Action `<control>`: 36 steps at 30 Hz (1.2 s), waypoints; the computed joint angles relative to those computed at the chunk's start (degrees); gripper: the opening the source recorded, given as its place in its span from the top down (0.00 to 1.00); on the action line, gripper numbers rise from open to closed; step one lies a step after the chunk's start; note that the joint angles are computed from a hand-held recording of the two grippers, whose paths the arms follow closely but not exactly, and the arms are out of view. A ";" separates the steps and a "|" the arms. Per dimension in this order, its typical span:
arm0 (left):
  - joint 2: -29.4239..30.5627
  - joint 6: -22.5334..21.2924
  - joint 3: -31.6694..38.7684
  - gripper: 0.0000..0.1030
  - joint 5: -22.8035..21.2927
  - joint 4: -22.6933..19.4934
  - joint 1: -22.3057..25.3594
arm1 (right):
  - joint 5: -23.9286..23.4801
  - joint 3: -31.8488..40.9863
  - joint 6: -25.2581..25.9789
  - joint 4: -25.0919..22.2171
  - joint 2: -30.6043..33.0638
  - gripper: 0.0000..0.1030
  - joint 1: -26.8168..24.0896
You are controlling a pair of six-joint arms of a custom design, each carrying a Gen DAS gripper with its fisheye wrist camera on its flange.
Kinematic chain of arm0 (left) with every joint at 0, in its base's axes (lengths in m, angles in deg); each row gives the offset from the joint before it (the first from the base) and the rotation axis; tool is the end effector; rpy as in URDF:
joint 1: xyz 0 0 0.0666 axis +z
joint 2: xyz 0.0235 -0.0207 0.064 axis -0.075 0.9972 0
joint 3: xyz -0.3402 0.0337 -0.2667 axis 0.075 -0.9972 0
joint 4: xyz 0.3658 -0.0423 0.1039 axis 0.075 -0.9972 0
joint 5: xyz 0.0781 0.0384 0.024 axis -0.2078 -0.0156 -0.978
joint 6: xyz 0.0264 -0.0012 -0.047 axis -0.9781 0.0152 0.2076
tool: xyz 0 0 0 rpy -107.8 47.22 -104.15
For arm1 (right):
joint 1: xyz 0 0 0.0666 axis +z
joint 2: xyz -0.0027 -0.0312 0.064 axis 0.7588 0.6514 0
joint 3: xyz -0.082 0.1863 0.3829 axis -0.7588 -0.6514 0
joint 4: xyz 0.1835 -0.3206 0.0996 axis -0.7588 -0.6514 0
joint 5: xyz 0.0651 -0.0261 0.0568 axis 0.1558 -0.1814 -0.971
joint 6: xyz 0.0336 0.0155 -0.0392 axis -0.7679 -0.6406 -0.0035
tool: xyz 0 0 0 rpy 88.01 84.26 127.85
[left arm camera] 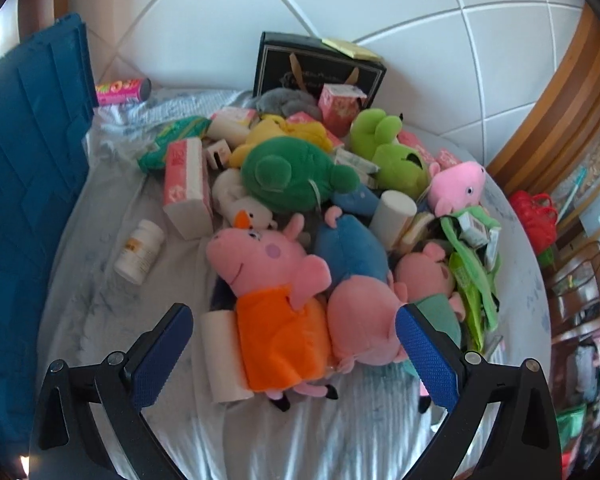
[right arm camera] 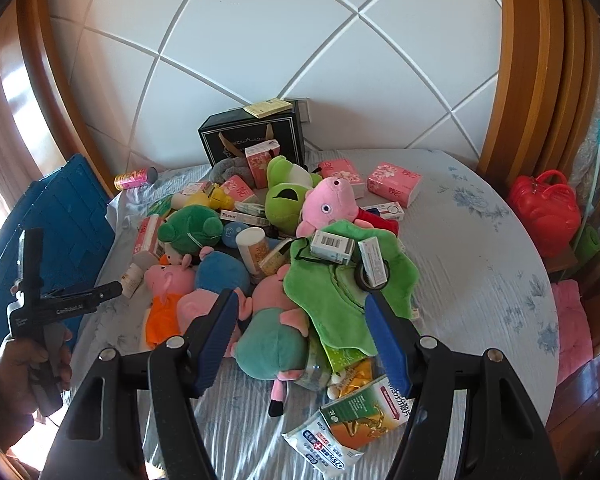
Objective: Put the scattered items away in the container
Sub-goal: 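Grasp the orange-dress pig with the left tool while the right tool grasps the blue-shirted pig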
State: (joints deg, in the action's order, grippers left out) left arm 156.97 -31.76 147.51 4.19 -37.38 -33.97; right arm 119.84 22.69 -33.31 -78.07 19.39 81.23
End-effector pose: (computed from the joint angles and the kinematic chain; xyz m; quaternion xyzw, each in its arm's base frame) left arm 0.5682 -0.3308 0.4573 0.1973 0.9399 -0.1611 0.2272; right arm 0.3260 0.1809 0.5852 0.2355 0.9058 -0.0261 0.3513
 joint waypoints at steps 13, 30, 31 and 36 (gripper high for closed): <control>11.38 1.72 6.00 0.01 -2.96 -5.08 -0.47 | -2.93 -4.58 -5.37 -2.57 -1.75 0.37 -0.48; 18.61 -0.89 14.57 0.36 -2.66 -10.37 -1.28 | -3.99 -5.43 -10.25 -4.43 -1.51 0.37 0.25; 18.00 -1.47 13.88 0.38 -2.51 -9.94 -1.32 | -4.12 -5.12 -9.59 -3.92 -1.18 0.37 0.22; 14.60 -1.75 10.49 0.42 -1.12 -8.00 -0.79 | -4.69 -3.16 -6.04 -1.59 0.85 0.37 0.15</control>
